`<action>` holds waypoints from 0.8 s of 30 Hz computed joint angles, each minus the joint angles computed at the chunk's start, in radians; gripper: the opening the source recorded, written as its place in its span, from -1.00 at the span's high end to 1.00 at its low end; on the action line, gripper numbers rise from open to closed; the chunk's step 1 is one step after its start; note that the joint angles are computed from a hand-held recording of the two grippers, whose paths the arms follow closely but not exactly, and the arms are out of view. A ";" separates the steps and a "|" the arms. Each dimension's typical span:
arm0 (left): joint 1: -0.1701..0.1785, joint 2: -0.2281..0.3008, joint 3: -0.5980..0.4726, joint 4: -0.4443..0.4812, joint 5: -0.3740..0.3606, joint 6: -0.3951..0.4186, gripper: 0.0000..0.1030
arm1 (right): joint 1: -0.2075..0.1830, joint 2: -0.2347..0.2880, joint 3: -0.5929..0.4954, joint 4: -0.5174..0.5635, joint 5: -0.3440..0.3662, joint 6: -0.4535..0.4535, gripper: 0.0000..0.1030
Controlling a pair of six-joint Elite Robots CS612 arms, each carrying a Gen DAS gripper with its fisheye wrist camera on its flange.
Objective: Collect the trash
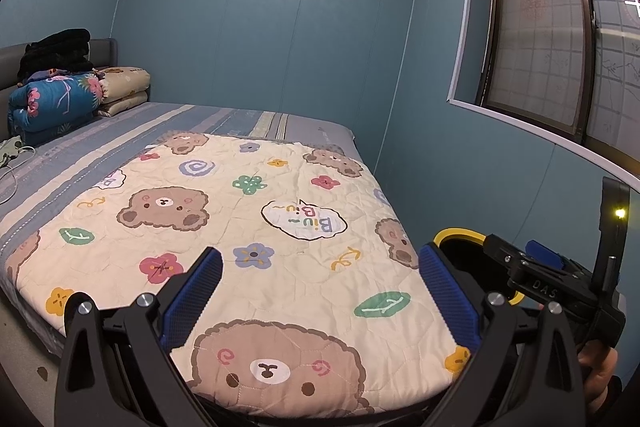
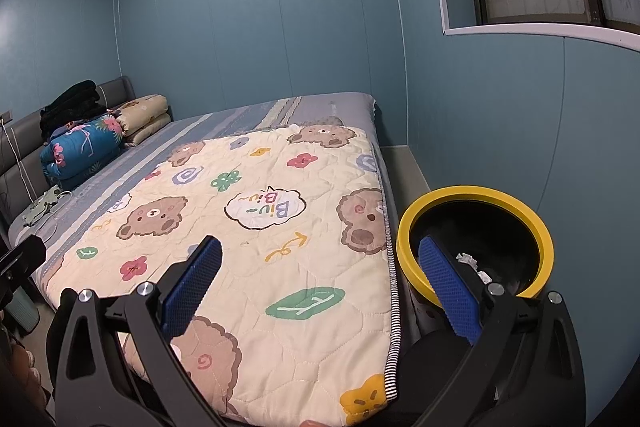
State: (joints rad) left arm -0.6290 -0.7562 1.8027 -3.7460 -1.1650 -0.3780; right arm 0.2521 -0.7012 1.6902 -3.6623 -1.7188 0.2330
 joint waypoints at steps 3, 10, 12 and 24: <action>0.000 0.000 0.000 0.001 -0.002 -0.001 -0.84 | 0.001 0.000 0.001 0.000 -0.001 0.002 -0.84; 0.002 0.001 0.000 0.003 -0.009 -0.002 -0.84 | 0.000 0.000 0.000 0.002 0.001 0.001 -0.84; 0.003 0.001 0.000 0.004 -0.013 -0.003 -0.84 | 0.000 0.000 0.000 0.003 0.000 0.003 -0.84; 0.004 0.001 0.000 0.003 -0.016 0.000 -0.84 | 0.000 0.002 0.002 0.005 0.000 0.009 -0.84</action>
